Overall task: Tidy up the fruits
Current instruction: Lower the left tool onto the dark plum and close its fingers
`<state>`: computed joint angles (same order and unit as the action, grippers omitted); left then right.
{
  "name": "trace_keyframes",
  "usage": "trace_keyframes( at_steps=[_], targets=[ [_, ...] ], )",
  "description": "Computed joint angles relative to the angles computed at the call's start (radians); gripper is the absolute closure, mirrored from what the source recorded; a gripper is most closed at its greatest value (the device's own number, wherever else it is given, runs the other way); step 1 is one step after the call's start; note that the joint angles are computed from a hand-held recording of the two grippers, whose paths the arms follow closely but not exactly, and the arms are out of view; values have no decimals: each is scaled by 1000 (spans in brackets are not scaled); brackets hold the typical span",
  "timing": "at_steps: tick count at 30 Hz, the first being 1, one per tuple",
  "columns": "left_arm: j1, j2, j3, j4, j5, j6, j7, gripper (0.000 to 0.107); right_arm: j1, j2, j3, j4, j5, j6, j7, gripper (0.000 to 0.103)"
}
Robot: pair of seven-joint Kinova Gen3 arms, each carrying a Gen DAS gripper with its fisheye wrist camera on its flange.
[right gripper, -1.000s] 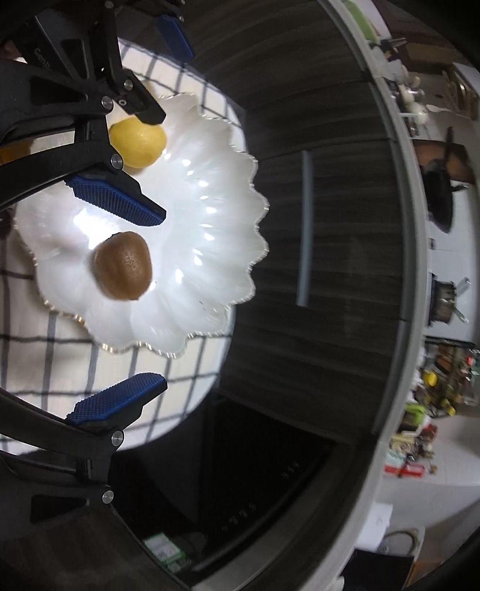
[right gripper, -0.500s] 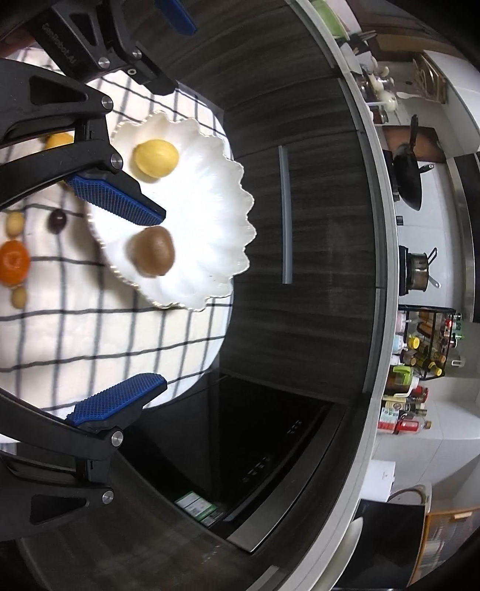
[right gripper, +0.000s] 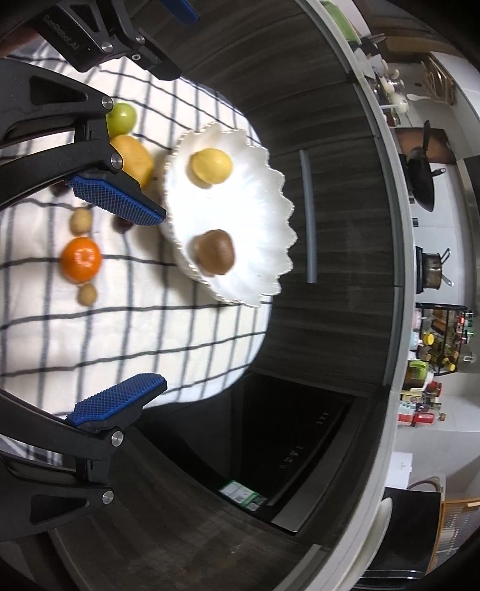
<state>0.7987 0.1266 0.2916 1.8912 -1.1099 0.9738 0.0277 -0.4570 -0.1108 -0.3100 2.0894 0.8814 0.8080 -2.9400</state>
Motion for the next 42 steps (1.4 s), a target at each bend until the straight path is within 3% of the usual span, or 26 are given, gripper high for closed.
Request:
trace_keyframes(
  at_steps=[6, 13, 19, 27, 32, 37, 42],
  targets=[
    [22, 9, 18, 45, 29, -21, 35, 17, -14, -20, -26, 53, 7, 17, -51, 20],
    [95, 79, 6, 61, -30, -9, 155, 17, -12, -20, -22, 131, 15, 16, -77, 20],
    [121, 135, -26, 52, -8, -73, 161, 18, 3, -20, -5, 176, 22, -9, -89, 20],
    [155, 207, -76, 18, 26, -109, 131, 31, 21, 0, 27, 187, 0, -57, -57, 20],
    [152, 235, -101, 2, 84, -164, 70, 54, 33, 14, 39, 190, -13, -78, -40, 20],
    [168, 242, -129, 1, 106, -189, 56, 56, 41, 26, 53, 187, -32, -99, -14, 20],
    [160, 245, -142, 2, 142, -227, 23, 68, 43, 35, 58, 184, -44, -106, 3, 20]
  ],
)
